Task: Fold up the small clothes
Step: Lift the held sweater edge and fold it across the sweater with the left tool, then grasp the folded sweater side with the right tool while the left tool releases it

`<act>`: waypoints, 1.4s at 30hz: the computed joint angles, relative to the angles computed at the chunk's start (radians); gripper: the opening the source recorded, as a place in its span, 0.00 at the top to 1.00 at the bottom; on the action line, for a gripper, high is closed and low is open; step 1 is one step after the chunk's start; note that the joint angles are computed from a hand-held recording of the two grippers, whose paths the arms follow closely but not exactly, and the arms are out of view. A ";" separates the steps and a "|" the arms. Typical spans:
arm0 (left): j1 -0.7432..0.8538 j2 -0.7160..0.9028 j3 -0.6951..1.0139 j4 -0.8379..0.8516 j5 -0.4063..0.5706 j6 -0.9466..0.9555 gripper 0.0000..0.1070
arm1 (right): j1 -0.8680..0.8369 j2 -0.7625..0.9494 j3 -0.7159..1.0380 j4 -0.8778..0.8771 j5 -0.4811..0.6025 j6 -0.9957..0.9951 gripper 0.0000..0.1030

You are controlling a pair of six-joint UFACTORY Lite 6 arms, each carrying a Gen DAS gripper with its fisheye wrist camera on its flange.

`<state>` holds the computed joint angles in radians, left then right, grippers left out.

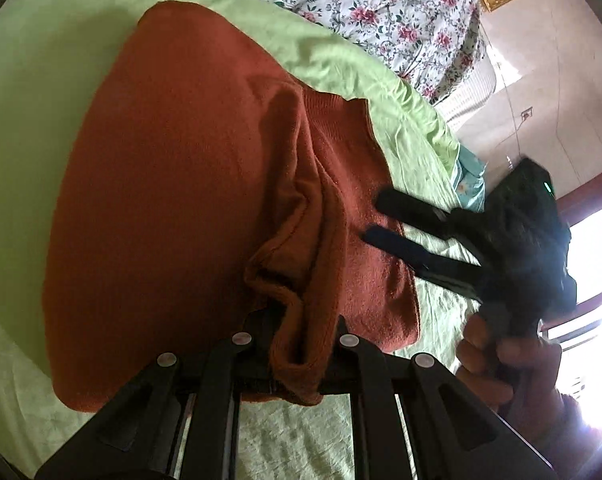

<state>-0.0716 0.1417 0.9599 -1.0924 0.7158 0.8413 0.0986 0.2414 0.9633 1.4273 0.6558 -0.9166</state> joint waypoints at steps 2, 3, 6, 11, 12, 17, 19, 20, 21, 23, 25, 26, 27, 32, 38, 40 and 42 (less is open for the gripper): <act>0.003 0.004 0.012 0.003 0.002 -0.005 0.91 | 0.022 0.100 0.103 0.005 0.025 0.008 0.41; 0.002 -0.002 0.009 0.005 -0.002 -0.006 0.91 | 0.036 0.168 0.175 0.003 0.046 0.017 0.41; 0.011 -0.039 -0.019 0.005 0.000 0.007 0.91 | 0.060 0.320 0.347 -0.013 0.086 0.071 0.41; 0.026 -0.099 -0.061 0.020 0.004 0.006 0.91 | 0.098 0.528 0.642 -0.131 0.087 0.215 0.70; 0.027 -0.103 -0.053 0.024 0.008 -0.003 0.91 | 0.109 0.564 0.709 -0.209 0.075 0.281 0.82; 0.001 -0.111 0.014 -0.017 0.083 -0.001 0.90 | 0.079 0.438 0.654 -0.165 0.082 0.161 0.84; -0.053 -0.097 0.041 -0.033 0.081 0.006 0.90 | 0.039 0.335 0.575 -0.132 0.090 0.076 0.84; -0.092 -0.080 0.056 -0.035 0.068 0.005 0.90 | 0.025 0.303 0.553 -0.142 0.085 0.063 0.84; -0.123 -0.063 0.069 -0.036 0.055 0.003 0.90 | 0.009 0.273 0.534 -0.179 0.071 0.067 0.84; -0.191 -0.014 0.093 -0.041 0.020 0.002 0.90 | -0.017 0.236 0.495 -0.261 0.033 0.078 0.84; -0.238 0.040 0.106 -0.053 -0.004 0.007 0.90 | -0.058 0.232 0.454 -0.303 0.015 0.082 0.84; -0.257 0.070 0.115 -0.054 -0.018 0.002 0.90 | -0.078 0.240 0.441 -0.305 0.014 0.076 0.84; -0.268 0.100 0.125 -0.062 -0.022 0.002 0.90 | -0.098 0.257 0.428 -0.307 0.004 0.066 0.84; -0.259 0.186 0.161 -0.090 0.017 0.011 0.84 | -0.143 0.326 0.416 -0.256 -0.001 0.029 0.84; -0.208 0.135 0.114 -0.047 0.128 0.044 0.62 | -0.175 0.306 0.378 -0.246 0.002 0.050 0.73; -0.178 0.079 0.071 -0.017 0.152 0.059 0.58 | -0.173 0.249 0.335 -0.268 -0.034 0.065 0.70; -0.132 0.015 0.026 0.021 0.169 0.065 0.54 | -0.171 0.174 0.278 -0.303 -0.092 0.087 0.70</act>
<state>-0.2031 0.1563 0.9857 -1.0714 0.8847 0.9065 -0.0727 0.4151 1.2417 1.1245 0.5634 -0.8292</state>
